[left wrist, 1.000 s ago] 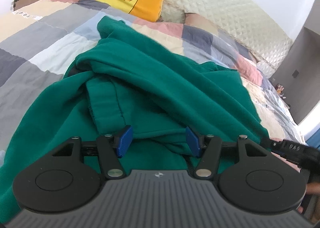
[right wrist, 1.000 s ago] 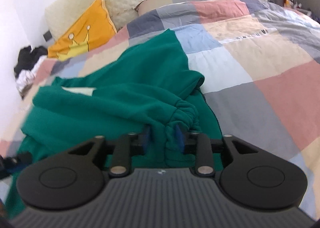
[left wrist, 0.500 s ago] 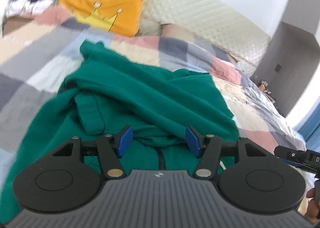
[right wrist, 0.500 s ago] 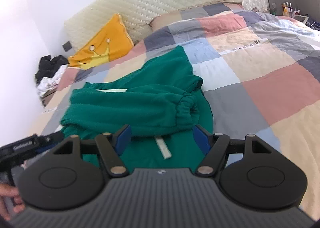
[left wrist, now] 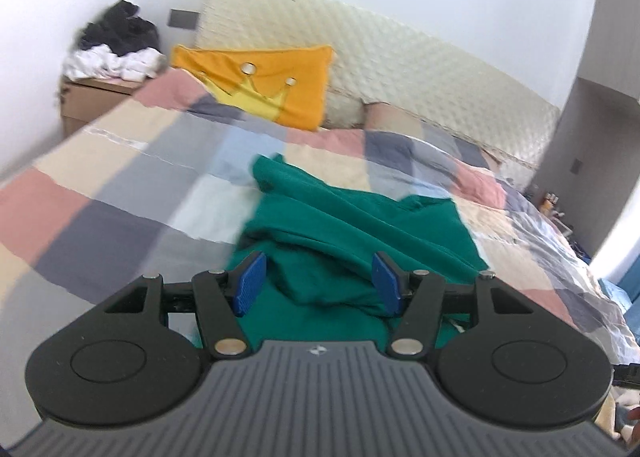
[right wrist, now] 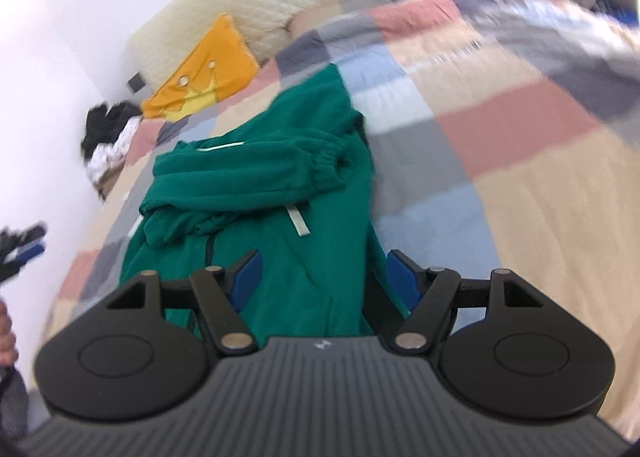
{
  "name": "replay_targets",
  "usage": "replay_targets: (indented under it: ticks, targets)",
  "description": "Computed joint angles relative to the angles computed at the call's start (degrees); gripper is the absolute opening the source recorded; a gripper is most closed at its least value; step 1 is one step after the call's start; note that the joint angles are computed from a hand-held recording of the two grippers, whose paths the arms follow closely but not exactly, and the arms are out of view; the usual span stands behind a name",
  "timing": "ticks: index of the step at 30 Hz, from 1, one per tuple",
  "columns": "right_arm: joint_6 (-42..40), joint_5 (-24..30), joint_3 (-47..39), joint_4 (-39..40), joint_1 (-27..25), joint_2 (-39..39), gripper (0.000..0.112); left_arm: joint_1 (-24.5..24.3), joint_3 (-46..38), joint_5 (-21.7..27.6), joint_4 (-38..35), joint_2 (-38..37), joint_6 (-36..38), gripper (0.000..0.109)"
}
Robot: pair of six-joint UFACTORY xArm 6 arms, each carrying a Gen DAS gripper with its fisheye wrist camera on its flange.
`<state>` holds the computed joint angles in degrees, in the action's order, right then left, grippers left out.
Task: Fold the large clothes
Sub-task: 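Close both grippers on the green hoodie body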
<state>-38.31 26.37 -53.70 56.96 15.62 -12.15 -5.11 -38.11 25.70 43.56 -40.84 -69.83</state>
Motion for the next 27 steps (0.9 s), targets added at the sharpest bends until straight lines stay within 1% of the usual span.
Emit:
replay_targets:
  ticks: [2,5,7,10,11,13,14,15,16,17,18,20,21,22,24,26,27]
  targets:
    - [2.7,1.6,-0.7,0.0,-1.0,1.2,0.071,1.9,1.1,2.7,-6.5,-3.9,6.9,0.065]
    - [8.0,5.5,-2.7,-3.0,-2.1,3.9,0.071,5.9,2.9,6.8,-17.0,-9.2,17.5,0.065]
    - [9.7,8.2,-3.9,-3.6,-2.6,5.9,0.071,9.3,5.1,8.5,-27.5,-12.4,26.8,0.065]
    - [15.5,12.0,-6.2,-7.0,-3.1,9.4,0.071,13.5,9.4,10.6,-38.1,-16.5,34.5,0.065]
    - [17.7,11.7,-6.5,-8.9,-2.8,10.3,0.071,15.0,10.9,11.0,-42.9,-17.3,38.2,0.065]
    - [21.9,9.5,-7.0,-14.2,-1.8,11.7,0.071,17.7,13.7,11.4,-53.1,-18.4,45.1,0.065]
    - [23.1,7.9,-6.7,-15.7,-1.1,12.1,0.073,18.4,15.2,11.3,-56.5,-18.9,47.5,0.065]
    - [23.1,7.4,-6.7,-15.2,-0.9,12.4,0.073,19.2,16.5,11.4,-59.2,-19.1,49.2,0.065]
    - [23.1,7.9,-6.9,-14.5,-0.9,12.9,0.075,19.4,17.7,11.0,-60.8,-18.9,49.8,0.065]
    - [23.1,8.6,-7.1,-14.1,-1.1,13.2,0.081,19.4,19.0,10.2,-63.4,-18.5,51.0,0.065]
    - [23.5,8.5,-7.1,-14.3,-1.0,13.4,0.084,19.8,20.1,9.5,-66.7,-18.0,52.9,0.065]
    - [24.5,7.1,-6.4,-16.2,-0.8,13.5,0.084,20.8,21.8,8.8,-75.8,-16.5,58.6,0.065]
    - [25.0,6.8,-6.3,-17.1,-0.5,13.8,0.084,21.5,22.2,9.2,-80.7,-15.7,62.8,0.065]
    - [25.3,6.9,-6.3,-17.6,-0.3,13.8,0.085,21.6,22.7,9.0,-84.1,-15.0,65.6,0.065]
    - [25.1,8.4,-7.1,-16.0,-0.7,14.7,0.089,20.8,23.5,7.7,-91.9,-12.8,71.2,0.065]
    - [24.7,10.5,-7.9,-12.9,-1.4,15.4,0.089,21.2,24.0,8.8,-98.5,-11.1,75.7,0.065]
    - [23.9,12.0,-8.1,-10.6,-1.9,15.5,0.089,21.6,24.0,9.5,-100.3,-10.2,77.1,0.065]
